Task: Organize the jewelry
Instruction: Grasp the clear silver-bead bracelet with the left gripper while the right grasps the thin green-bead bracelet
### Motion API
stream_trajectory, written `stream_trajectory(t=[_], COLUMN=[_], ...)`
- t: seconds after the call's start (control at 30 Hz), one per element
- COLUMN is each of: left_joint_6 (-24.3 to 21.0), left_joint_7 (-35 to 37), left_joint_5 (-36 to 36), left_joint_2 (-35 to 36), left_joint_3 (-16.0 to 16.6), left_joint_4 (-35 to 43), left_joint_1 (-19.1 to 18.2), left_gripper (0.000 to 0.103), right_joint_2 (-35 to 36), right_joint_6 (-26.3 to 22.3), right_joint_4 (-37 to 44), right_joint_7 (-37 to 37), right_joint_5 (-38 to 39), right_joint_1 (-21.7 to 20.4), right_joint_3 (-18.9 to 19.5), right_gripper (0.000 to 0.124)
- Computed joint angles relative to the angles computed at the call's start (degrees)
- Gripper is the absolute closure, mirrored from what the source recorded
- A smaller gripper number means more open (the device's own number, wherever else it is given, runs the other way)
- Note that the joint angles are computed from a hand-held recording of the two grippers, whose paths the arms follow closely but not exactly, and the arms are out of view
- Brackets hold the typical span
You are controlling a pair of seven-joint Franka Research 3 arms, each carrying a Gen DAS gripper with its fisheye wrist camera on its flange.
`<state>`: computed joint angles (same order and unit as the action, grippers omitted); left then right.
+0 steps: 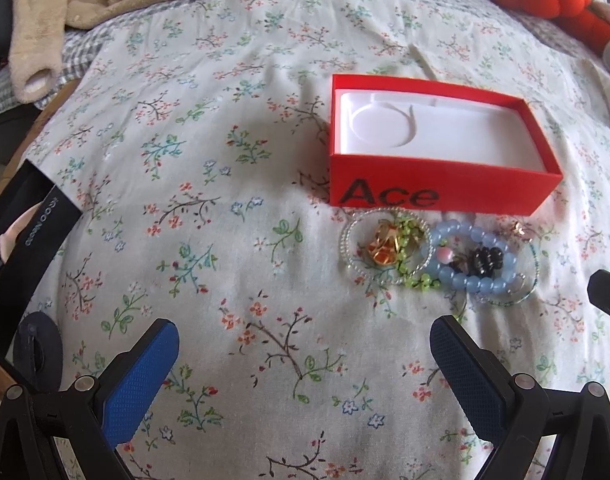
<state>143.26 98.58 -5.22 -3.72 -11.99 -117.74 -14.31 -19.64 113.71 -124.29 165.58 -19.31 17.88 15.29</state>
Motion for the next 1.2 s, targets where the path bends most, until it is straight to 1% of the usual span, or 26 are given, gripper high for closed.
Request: stream_trajectory(t=[0.17, 0.27, 0.3, 0.37, 0.43, 0.47, 0.5, 0.53, 0.6, 0.63, 0.67, 0.7, 0.77, 0.83, 0.9, 0.97, 1.13, 1.2], left_joint_6=[-5.4, -10.2, -11.5, -11.8, -12.0, -12.8, -14.0, -15.6, -17.9, -18.3, -19.0, -20.0, -21.1, -22.1, -22.7, -23.8, -24.3, -24.2], left_joint_7=[2.4, 4.3, 4.9, 5.5, 5.6, 5.9, 6.3, 6.8, 8.7, 8.9, 8.8, 8.3, 7.8, 6.6, 5.3, 4.0, 3.4, 2.8], left_joint_5=[-2.3, -4.1, -5.2, -6.7, -8.7, -10.1, -11.3, -12.7, -15.9, -16.4, -16.5, -16.2, -16.2, -15.3, -14.3, -13.3, -12.9, -12.3], left_joint_2=[3.6, 6.7, 7.9, 9.1, 10.6, 11.5, 12.5, 13.6, 15.7, 16.2, 16.9, 18.1, 19.4, 21.0, 22.4, 24.0, 26.1, 26.7], left_joint_3=[0.1, -0.1, -0.2, -0.6, -0.9, -1.2, -1.5, -1.9, -2.7, -3.0, -3.2, -3.3, -3.5, -3.6, -3.7, -3.8, -4.7, -4.8], left_joint_4=[6.2, 10.6, 12.0, 13.0, 14.2, 14.9, 16.1, 17.4, 19.8, 20.4, 21.2, 22.5, 23.9, 25.6, 27.2, 29.0, 31.1, 31.8], left_joint_1=[0.7, 1.6, 2.0, 2.7, 3.3, 3.7, 4.0, 4.3, 5.0, 5.2, 5.2, 5.0, 5.2, 5.1, 5.0, 4.9, 5.2, 4.9], left_gripper=[0.000, 0.000, 0.000, 0.000, 0.002, 0.005, 0.011, 0.015, 0.023, 0.026, 0.033, 0.043, 0.053, 0.057, 0.070, 0.074, 0.075, 0.076], right_joint_2=[0.1, 1.4, 2.3, 3.5, 3.0, 2.5, 1.8, 1.2, 1.4, 1.3, 0.9, 0.6, 0.4, 0.6, 1.3, 1.8, 3.4, 4.0], right_joint_6=[1.3, 2.3, 1.5, 0.9, 3.4, 5.0, 6.9, 8.7, 9.4, 10.8, 13.2, 14.7, 17.0, 18.2, 19.0, 19.8, 19.2, 19.1], right_joint_4=[1.3, 2.6, 3.6, 4.8, 3.4, 2.1, 0.5, -1.0, -2.2, -3.1, -4.3, -5.2, -6.3, -6.8, -6.9, -7.0, -5.9, -5.8], right_joint_7=[-6.0, -13.9, -16.1, -18.7, -19.5, -19.5, -19.2, -18.7, -19.4, -20.9, -21.9, -22.3, -23.4, -24.2, -26.0, -27.0, -27.3, -27.4], right_joint_5=[3.5, 9.9, 11.0, 11.6, 13.5, 14.9, 16.0, 16.9, 20.3, 22.7, 24.6, 26.0, 28.1, 29.8, 31.9, 33.3, 32.1, 32.1], right_joint_1=[-0.3, 0.0, -0.2, -0.6, -1.1, -1.5, -1.9, -2.4, -2.9, -2.9, -3.0, -3.3, -3.7, -3.8, -3.6, -3.5, -4.1, -4.1], right_joint_3=[-2.7, -5.2, -5.5, -5.6, -6.2, -6.7, -6.9, -7.1, -8.0, -8.8, -9.2, -9.4, -9.5, -9.5, -9.7, -9.7, -9.1, -9.2], right_gripper=[0.021, 0.021, 0.021, 0.021, 0.021, 0.021, 0.021, 0.021, 0.034, 0.038, 0.045, 0.052, 0.062, 0.068, 0.079, 0.085, 0.091, 0.097])
